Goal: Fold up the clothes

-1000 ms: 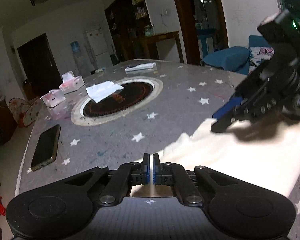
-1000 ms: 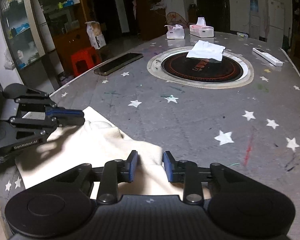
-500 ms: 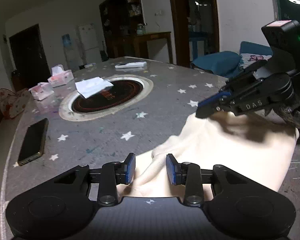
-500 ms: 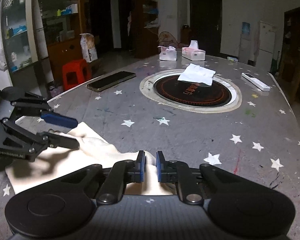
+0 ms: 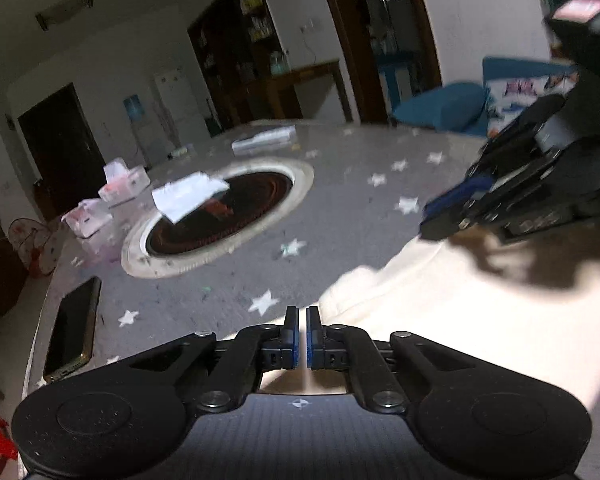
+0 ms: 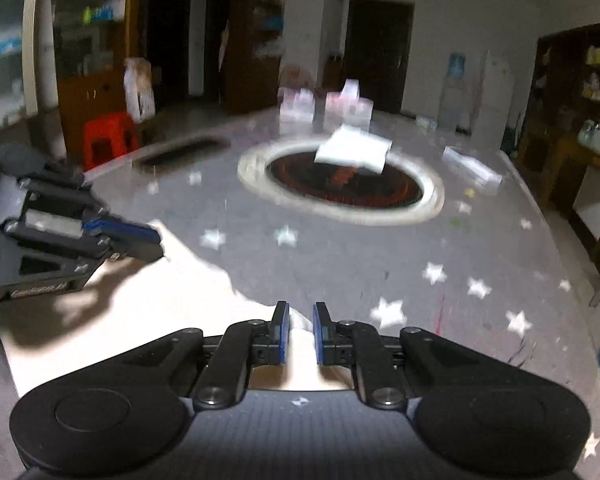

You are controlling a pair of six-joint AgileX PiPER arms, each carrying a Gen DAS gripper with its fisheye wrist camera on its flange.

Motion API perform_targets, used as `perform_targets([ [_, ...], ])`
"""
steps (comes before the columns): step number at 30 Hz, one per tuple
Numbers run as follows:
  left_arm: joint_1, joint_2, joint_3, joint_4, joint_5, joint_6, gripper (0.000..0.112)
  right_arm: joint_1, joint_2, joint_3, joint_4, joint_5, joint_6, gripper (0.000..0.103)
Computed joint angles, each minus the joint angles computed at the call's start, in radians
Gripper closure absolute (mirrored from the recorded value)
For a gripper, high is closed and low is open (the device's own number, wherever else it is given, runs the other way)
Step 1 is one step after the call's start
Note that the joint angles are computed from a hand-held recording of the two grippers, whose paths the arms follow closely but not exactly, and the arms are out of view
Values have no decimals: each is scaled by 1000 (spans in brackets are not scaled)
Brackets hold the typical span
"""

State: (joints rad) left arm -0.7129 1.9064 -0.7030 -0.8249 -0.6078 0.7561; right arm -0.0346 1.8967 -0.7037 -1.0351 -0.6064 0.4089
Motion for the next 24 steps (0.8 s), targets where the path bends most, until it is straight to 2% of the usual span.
perform_targets([
  [2, 17, 14, -15, 15, 18, -12, 109, 3, -13, 23, 70, -9, -69, 88],
  [4, 28, 22, -24, 27, 29, -24, 109, -12, -42, 32, 16, -36, -29, 88],
  [8, 40, 30, -38, 33, 36, -41, 108, -5, -50, -38, -303, -65, 289, 88],
  [10, 51, 20, -35, 40, 44, -69, 106, 30, -16, -78, -399, -65, 391, 89],
  [14, 93, -46, 35, 137, 24, -201, 104, 96, 5, -69, -333, -34, 330, 86],
  [16, 110, -72, 58, 111, 22, -199, 104, 116, 2, -63, -291, -23, 298, 86],
  [18, 137, -112, 100, 153, 32, -286, 104, 131, 5, -77, -278, -17, 309, 83],
  [20, 163, -174, 172, 286, 39, -443, 102, 135, 20, -118, -343, -11, 388, 68],
  [22, 137, -227, 246, 304, 10, -480, 96, 142, 51, -169, -412, -12, 462, 67],
  [24, 92, -263, 294, 251, -2, -455, 94, 147, 79, -212, -477, -15, 526, 71],
])
